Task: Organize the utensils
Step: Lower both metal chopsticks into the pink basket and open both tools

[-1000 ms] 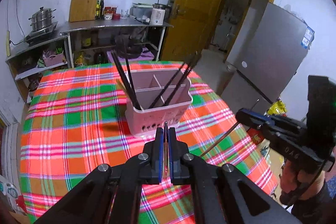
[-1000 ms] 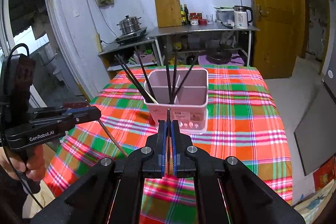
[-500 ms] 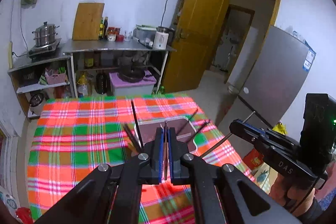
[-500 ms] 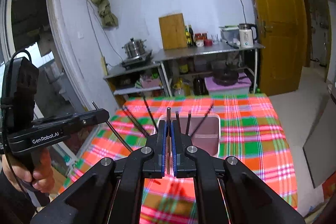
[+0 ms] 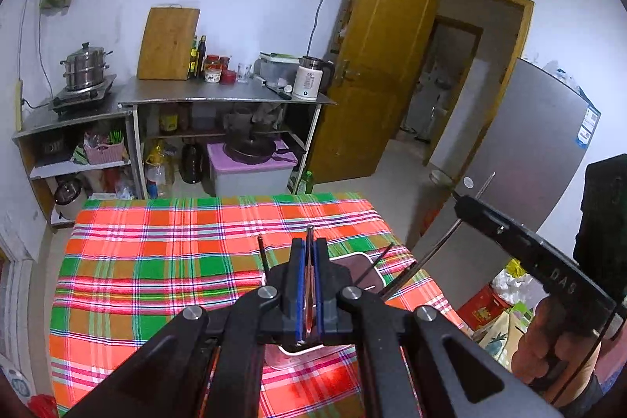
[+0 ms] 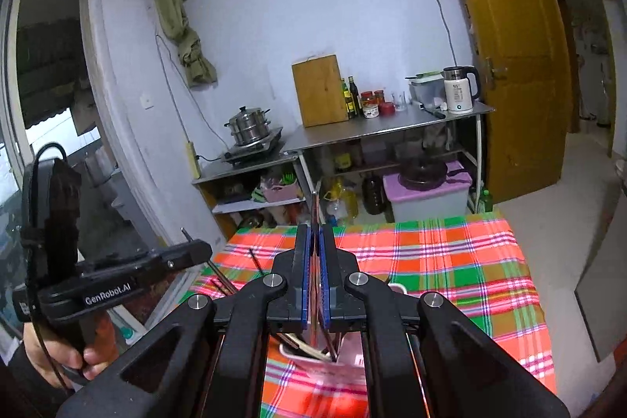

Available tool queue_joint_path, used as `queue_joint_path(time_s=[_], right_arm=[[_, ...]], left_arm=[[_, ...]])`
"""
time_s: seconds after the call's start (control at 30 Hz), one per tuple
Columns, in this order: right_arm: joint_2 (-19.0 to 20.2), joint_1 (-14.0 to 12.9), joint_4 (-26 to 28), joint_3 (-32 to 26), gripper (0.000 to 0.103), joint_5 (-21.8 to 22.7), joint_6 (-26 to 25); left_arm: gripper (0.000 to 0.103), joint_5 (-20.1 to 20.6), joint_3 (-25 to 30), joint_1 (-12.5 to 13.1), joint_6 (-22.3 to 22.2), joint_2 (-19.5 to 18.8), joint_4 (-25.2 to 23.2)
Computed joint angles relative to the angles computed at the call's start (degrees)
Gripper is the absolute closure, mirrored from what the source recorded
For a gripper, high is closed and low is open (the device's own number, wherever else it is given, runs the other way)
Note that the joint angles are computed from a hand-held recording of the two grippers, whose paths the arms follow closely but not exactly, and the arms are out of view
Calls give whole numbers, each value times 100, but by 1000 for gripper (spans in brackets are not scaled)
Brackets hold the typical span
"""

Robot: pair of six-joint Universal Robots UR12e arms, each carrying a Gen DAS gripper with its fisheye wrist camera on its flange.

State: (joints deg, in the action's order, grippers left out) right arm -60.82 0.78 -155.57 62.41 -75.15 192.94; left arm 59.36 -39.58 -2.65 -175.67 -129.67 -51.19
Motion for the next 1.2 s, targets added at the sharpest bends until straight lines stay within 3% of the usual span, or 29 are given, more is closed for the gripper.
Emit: queue_joint_path(time_s=[0.4,0.8,1.2], right_arm=[[221,-26,10,-296,99,71,43],[200,104,-63,127,99,16,-103],[199,245,-202,350,99,-427,-481]], left_arm=[[99,-54,262,7,-51,-242,-175],[99,-233,197,42,9,-283,-166],[99,-221,367,6,139,-455,-412]])
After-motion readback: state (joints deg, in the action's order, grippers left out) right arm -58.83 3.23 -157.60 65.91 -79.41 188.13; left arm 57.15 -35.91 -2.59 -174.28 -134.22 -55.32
